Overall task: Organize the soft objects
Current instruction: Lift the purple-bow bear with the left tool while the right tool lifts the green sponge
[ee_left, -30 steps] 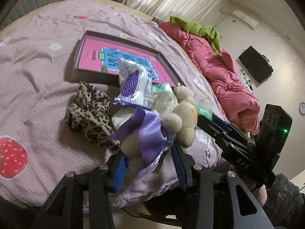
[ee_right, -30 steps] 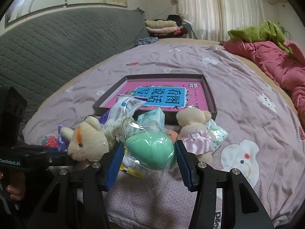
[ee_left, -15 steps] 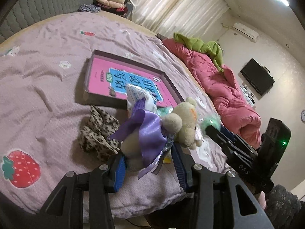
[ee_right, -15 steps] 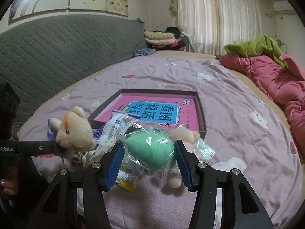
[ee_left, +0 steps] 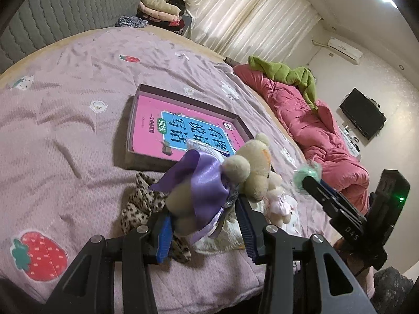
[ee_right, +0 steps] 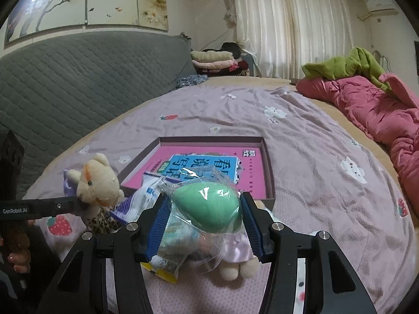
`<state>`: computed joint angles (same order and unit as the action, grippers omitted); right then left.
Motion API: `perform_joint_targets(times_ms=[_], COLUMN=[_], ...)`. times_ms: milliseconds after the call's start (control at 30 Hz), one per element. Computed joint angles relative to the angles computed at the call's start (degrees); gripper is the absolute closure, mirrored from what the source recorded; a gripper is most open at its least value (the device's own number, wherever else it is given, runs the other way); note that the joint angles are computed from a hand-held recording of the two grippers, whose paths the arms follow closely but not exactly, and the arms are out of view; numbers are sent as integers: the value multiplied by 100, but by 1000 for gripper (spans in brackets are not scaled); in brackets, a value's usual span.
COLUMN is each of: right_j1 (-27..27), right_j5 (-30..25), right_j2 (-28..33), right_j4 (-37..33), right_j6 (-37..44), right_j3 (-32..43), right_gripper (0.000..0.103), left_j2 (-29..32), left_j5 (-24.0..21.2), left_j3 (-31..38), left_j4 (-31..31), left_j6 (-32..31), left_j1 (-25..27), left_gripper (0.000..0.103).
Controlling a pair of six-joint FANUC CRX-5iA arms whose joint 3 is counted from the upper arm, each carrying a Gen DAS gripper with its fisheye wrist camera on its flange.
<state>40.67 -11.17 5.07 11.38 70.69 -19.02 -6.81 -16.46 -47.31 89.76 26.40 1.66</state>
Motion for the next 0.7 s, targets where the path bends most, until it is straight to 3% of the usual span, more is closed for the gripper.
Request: perform_joint_targets(times_ms=[267,567,700], right_j1=[-94,-224,-259], right_j5=[-11,-96,-221], right_j2=[239,456,575], right_j4=[-184,-553,-885], right_j6=[236,641,1008], right_j3=[327,693,930], right_gripper=[47,47,47], left_j2=[211,430,541], left_j5=[464,631,830], left_j3=[205,377,513], left_j4=[971,1165,1752], left_j6=[-756,-796,-1226], left_j1=[-324,-370,-520], left_gripper=[58,58,58])
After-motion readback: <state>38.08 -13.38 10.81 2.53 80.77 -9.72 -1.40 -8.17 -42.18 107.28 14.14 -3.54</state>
